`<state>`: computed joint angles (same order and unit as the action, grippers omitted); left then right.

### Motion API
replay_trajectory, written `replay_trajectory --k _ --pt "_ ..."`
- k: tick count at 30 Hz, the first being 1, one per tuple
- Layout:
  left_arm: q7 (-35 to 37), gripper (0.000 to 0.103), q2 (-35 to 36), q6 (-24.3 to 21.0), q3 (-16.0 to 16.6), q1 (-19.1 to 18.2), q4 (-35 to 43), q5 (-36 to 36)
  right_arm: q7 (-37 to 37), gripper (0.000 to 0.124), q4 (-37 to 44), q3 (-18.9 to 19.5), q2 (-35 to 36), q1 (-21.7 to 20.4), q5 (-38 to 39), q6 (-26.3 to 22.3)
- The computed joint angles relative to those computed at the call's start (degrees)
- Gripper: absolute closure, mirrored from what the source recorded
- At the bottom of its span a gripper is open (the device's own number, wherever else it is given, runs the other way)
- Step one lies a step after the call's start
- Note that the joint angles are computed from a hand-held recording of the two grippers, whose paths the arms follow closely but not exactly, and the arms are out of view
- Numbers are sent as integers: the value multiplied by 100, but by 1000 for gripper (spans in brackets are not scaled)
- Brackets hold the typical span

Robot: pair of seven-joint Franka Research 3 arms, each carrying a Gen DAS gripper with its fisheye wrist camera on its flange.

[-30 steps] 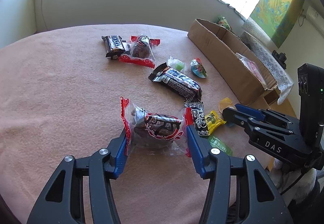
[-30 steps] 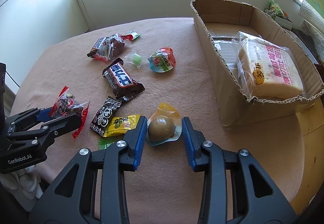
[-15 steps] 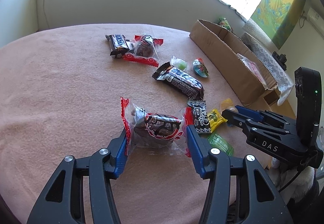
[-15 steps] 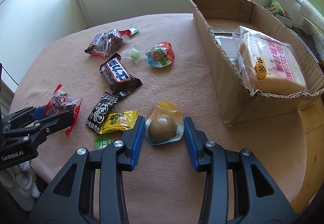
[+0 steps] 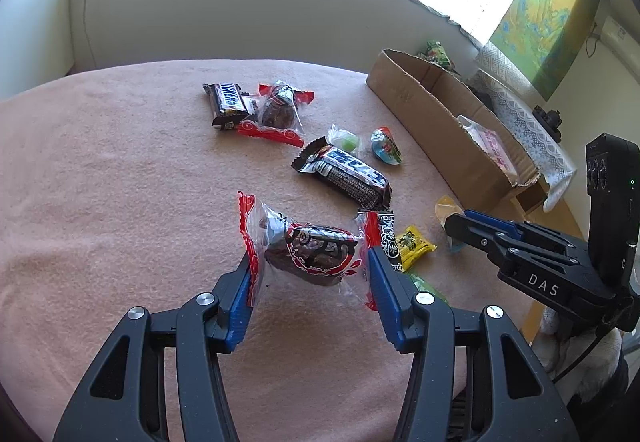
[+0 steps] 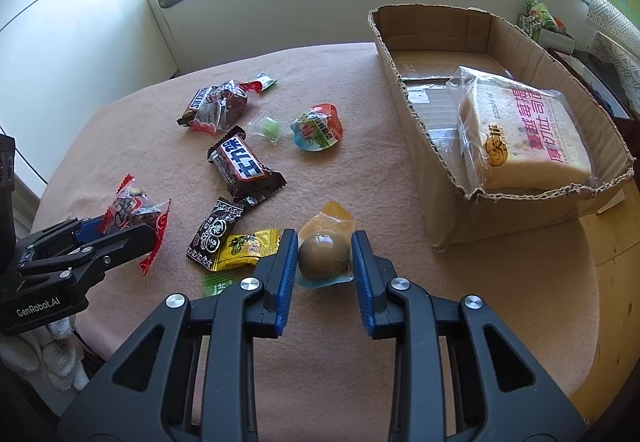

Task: Organize snacks
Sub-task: 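Carry the egg snack and pastry bag over the cardboard box with both tools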

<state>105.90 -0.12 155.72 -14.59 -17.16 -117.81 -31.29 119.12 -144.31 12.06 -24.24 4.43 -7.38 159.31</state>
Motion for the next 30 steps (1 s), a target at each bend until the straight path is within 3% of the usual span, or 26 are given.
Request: replay_trajectory --k 12,18,30 --pt "60 51 336 32 -138 23 593 187 -268 96 265 -54 -144 -31 75 155" --pt "66 51 689 27 -302 57 1183 389 -345 96 480 -31 -138 -281 -81 138" --pt "-423 51 1770 -269 -620 -55 2732 1448 -571 96 1032 -295 147 -707 -296 98"
